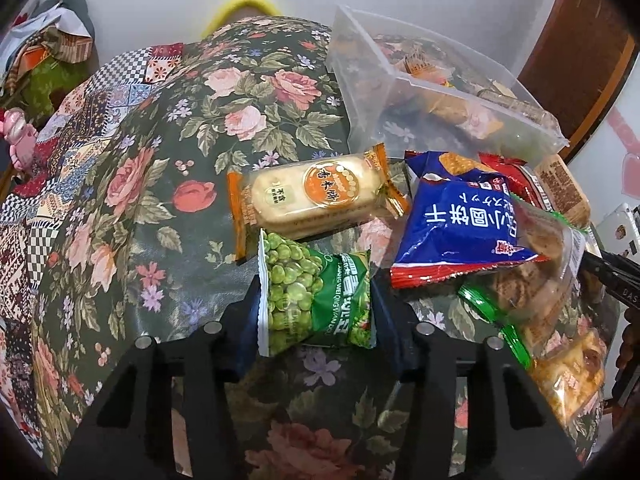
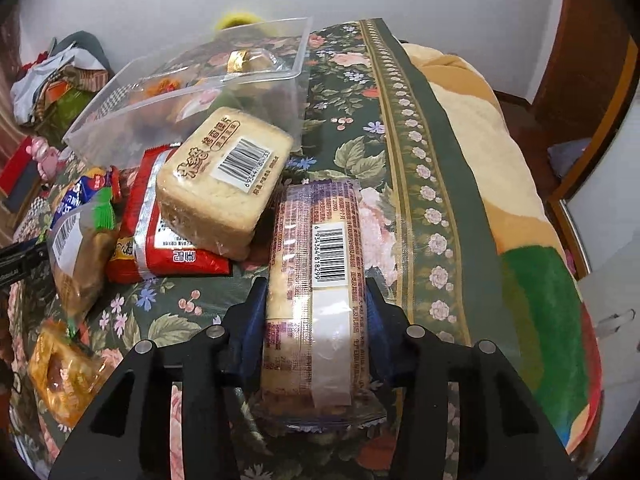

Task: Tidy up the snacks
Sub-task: 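Grasp the green pea bag with the left tool while the right tool grasps another wrapped loaf, then place the pea bag and the loaf into the clear box and release both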

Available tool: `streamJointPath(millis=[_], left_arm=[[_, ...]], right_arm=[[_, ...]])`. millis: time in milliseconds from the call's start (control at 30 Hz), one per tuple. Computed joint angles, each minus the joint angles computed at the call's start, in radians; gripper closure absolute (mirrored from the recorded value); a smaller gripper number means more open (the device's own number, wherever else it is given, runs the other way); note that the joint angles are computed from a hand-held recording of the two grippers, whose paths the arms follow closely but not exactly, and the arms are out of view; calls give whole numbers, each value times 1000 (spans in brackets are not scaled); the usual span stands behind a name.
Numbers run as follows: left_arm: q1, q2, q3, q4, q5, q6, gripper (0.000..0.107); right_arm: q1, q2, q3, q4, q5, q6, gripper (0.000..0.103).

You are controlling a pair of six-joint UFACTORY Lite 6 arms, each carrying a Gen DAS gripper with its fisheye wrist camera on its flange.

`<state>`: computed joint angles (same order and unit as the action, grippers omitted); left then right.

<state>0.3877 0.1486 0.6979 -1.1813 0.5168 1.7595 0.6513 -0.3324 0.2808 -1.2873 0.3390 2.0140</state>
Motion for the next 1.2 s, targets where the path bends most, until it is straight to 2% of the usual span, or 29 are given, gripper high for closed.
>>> streamJointPath(millis=[200,433,500,667,933,1200], left_arm=[[44,-125,-70,18,33,20,59],[84,-275,-89,85,128,-58,59],[89,-311,-81,108,164,-94,59],[63,-350,-35,127,231,-173,59],[-72,-365,24,114,197,-270,59],[-248,-289,112,85,84,-321,59]], right_arm=[[85,-98,-14,123,108,-85,61],[100,-280,-32,261,211,-241,61],[109,-313,-16,274,239,-272,61],[84,-297,65,232,232,-300,61],[94,-168,223,88,227,-252,61],[20,-20,367,-40,162,-206,61]])
